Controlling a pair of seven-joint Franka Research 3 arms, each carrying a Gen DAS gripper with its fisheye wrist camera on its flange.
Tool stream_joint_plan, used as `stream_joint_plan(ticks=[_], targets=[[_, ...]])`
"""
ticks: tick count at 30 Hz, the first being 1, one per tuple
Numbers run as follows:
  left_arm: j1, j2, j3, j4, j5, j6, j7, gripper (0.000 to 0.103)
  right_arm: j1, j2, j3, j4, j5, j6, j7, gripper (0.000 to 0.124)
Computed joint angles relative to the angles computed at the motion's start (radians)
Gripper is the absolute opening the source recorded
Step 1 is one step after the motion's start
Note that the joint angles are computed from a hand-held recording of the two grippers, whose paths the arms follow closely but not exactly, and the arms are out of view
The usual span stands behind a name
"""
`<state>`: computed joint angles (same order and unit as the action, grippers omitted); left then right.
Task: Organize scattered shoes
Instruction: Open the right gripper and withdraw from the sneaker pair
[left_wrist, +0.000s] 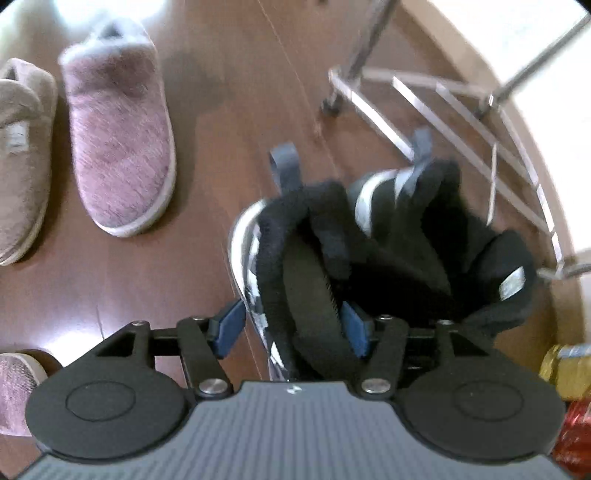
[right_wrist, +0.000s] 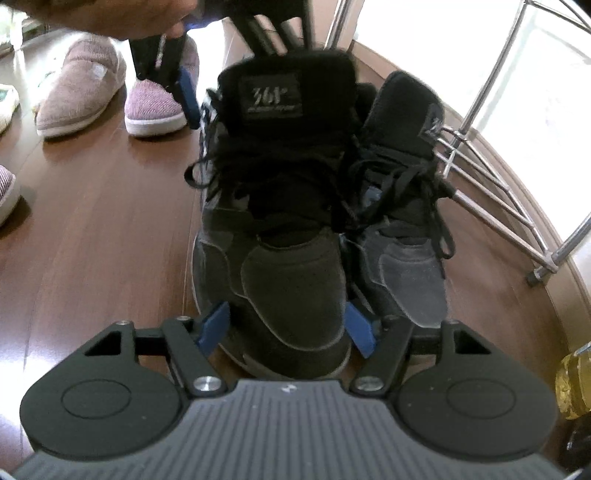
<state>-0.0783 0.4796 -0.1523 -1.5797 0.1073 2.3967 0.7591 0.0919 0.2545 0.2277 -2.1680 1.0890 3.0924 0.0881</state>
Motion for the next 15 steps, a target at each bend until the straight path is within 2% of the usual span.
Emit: stream_joint_plan(ticks=[1, 3, 5, 7, 9, 11, 13, 15], targets=[[-0.002, -0.008, 0.003, -0.005, 0.005, 0.002, -0.005, 0.062, -0.039, -0.035, 0.027, -0.01, 0.076, -0.038, -0.045, 0.084], [0.0, -0.087, -0.003, -0.064, 0.011, -0.004, 0.01, 0.062, -0.056, -0.116, 0.005, -0.051, 0.147, -0.14, -0.054, 0.087], [0.001, -0.175, -0.013, -0.146, 0.001, 0.011, 0.018, 0.066, -0.046, -0.183, -0.04, -0.101, 0.104, -0.207, 0.04, 0.087], [-0.017, -0.23, -0.015, -0.181, 0.017, -0.035, 0.01, 0.068, -0.042, -0.267, -0.096, -0.173, -0.043, -0.275, 0.247, 0.087], [-0.078, -0.314, -0.025, -0.221, 0.124, -0.175, -0.031, 0.068, -0.039, -0.304, -0.133, -0.209, -0.167, -0.303, 0.401, 0.087], [-0.119, -0.367, -0.043, -0.251, 0.19, -0.236, -0.073, 0.068, -0.049, -0.351, -0.168, -0.247, -0.301, -0.348, 0.571, 0.09], [-0.143, -0.412, -0.061, -0.279, 0.216, -0.265, -0.092, 0.068, -0.056, -0.402, -0.197, -0.289, -0.39, -0.37, 0.667, 0.091], [-0.178, -0.491, -0.093, -0.31, 0.2, -0.306, -0.081, 0.069, -0.05, -0.44, -0.218, -0.317, -0.445, -0.364, 0.708, 0.091]])
